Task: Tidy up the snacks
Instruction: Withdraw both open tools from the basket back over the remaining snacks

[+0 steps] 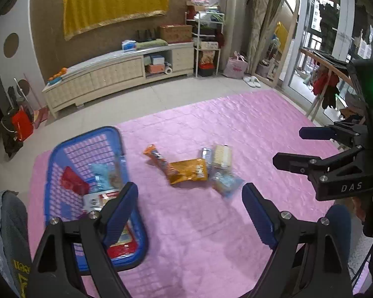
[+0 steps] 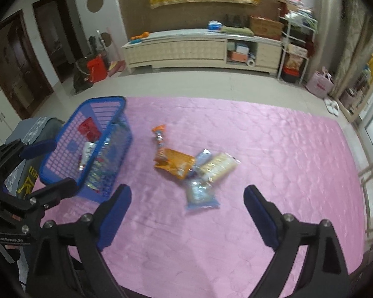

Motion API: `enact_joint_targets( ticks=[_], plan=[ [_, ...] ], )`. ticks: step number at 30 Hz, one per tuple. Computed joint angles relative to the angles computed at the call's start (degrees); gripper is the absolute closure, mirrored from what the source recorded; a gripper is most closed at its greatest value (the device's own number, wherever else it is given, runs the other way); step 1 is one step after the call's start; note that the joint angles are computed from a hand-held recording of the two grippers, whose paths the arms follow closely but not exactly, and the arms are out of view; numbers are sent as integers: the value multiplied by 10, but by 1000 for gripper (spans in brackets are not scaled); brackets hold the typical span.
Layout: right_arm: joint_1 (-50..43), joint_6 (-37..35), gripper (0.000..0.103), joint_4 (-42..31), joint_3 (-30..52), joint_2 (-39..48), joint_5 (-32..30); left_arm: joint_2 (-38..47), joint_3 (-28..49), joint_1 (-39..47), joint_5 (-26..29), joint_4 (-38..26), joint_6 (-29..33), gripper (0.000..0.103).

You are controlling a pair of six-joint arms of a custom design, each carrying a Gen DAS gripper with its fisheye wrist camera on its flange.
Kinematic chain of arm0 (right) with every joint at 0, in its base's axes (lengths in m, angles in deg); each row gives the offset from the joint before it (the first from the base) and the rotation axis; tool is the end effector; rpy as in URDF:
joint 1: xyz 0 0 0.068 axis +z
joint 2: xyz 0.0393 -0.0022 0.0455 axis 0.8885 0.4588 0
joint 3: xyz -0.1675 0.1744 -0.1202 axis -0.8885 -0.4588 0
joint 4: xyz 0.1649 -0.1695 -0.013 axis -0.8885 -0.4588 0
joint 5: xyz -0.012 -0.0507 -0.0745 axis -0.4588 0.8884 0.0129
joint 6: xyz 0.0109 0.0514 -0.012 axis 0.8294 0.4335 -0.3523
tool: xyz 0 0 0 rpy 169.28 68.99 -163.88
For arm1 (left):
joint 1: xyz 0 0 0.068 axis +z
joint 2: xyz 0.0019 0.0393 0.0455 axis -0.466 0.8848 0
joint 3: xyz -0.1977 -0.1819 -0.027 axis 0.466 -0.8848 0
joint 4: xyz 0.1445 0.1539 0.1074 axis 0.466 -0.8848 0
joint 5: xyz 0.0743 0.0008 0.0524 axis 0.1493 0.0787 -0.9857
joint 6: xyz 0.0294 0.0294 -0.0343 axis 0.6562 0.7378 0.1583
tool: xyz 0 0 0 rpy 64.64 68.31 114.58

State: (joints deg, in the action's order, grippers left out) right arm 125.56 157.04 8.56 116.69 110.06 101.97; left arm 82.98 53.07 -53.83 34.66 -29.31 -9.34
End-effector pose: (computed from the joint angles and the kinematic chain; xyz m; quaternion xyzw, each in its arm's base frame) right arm 0.1260 0.2037 0.2850 0.0973 0.9479 0.0001 0.3035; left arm 0.2283 -0.1215 0.2790 0.3581 0.8603 -0.1531 0.3289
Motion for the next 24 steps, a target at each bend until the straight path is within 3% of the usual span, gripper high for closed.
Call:
enact_joint_targets(
  ticks=[13,16,24],
  plan=[
    [-77,-22,9,75,-217,-155,-27,152,33,-148,-89,52,-124,19],
    [-103,-51,7,95,-252,-174,-33,198,55,-170,-114,54,-157,19],
    [-209,-153,5,187,-346,-209,-62,315,127,-191,-115,46,-235,19]
  ],
)
